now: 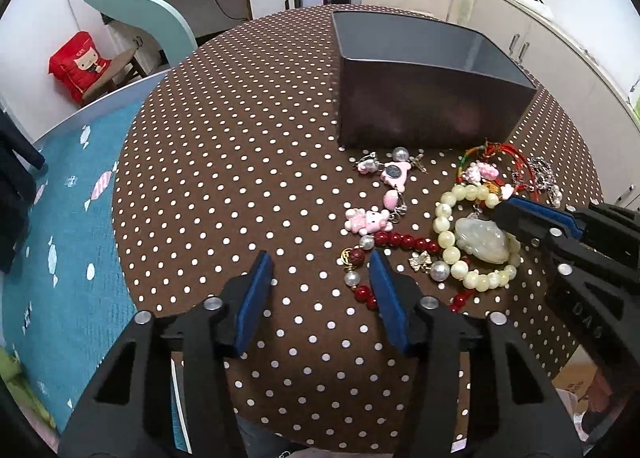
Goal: Organize jewelry
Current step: 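Grasp the cream bead bracelet with the right tool while the left tool grasps the red bead bracelet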
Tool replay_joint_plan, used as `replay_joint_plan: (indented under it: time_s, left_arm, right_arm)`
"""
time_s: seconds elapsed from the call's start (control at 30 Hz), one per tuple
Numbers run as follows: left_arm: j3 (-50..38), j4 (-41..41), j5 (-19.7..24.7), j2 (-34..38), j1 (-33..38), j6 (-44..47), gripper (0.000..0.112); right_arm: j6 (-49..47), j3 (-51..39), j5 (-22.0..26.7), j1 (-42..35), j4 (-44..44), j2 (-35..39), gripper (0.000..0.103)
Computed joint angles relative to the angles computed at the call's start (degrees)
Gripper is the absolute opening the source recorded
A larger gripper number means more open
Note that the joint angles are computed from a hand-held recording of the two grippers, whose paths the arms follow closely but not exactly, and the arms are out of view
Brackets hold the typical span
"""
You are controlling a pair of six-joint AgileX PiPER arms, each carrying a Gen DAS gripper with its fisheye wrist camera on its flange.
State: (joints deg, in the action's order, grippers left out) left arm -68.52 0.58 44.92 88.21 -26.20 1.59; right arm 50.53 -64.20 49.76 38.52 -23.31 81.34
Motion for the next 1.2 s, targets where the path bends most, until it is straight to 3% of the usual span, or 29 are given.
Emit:
replay_joint_plan:
  time_s: [0.1,0.17,0.27,0.4,0.57,0.67,0.87,1.13,1.2]
  left_arm:
    - [0.89,-2.21,-1.09,-0.41,0.52,2.88,0.040]
    - [1.79,-2.56,-1.65,-1.08,0.63,3.89,0.019]
    - [3.92,-1.85,-3.48,-2.50,-0.07,3.76,0.010]
    - [3.74,-7.16,-3.56,-2.41,2.23,7.46,0.008]
    - [5.71,-25.74,-3.76,-2.51,9.92,21.17,0.007]
    - [5.97,-32.75,-2.18,-1.90,13.32,26.49,0.007]
    - [5.99,-38.82,0.38,-1.44,16.63,31.12,0.007]
    - [3.73,-45.80,6.29,-1.32,20.20,36.13,0.007]
    - [2.33,-46.55,8.09,-0.97,21.10,36.24,0.007]
  right_arm:
    - [-0.09,-1.49,1.70,1.44,-2.46,1.87,0.009]
    - [-1.39,-2.55,3.65,2.96,-4.24,2.99,0.009]
    - [-4.44,-2.89,3.91,3.04,-3.74,3.57,0.009]
    - [-8.67,-1.50,1.49,0.35,0.76,2.34,0.009]
    - [-16.20,1.22,-3.18,-6.00,11.76,-0.39,0.008]
    - [-18.38,1.72,-3.63,-8.40,16.35,-1.42,0.008]
    - [-27.48,5.12,-5.91,-13.71,29.56,-5.50,0.008]
    - [-26.39,7.47,-6.10,-14.66,29.04,-13.09,0.008]
    - [-24.38,5.65,-6.15,-13.61,27.70,-11.88,0.008]
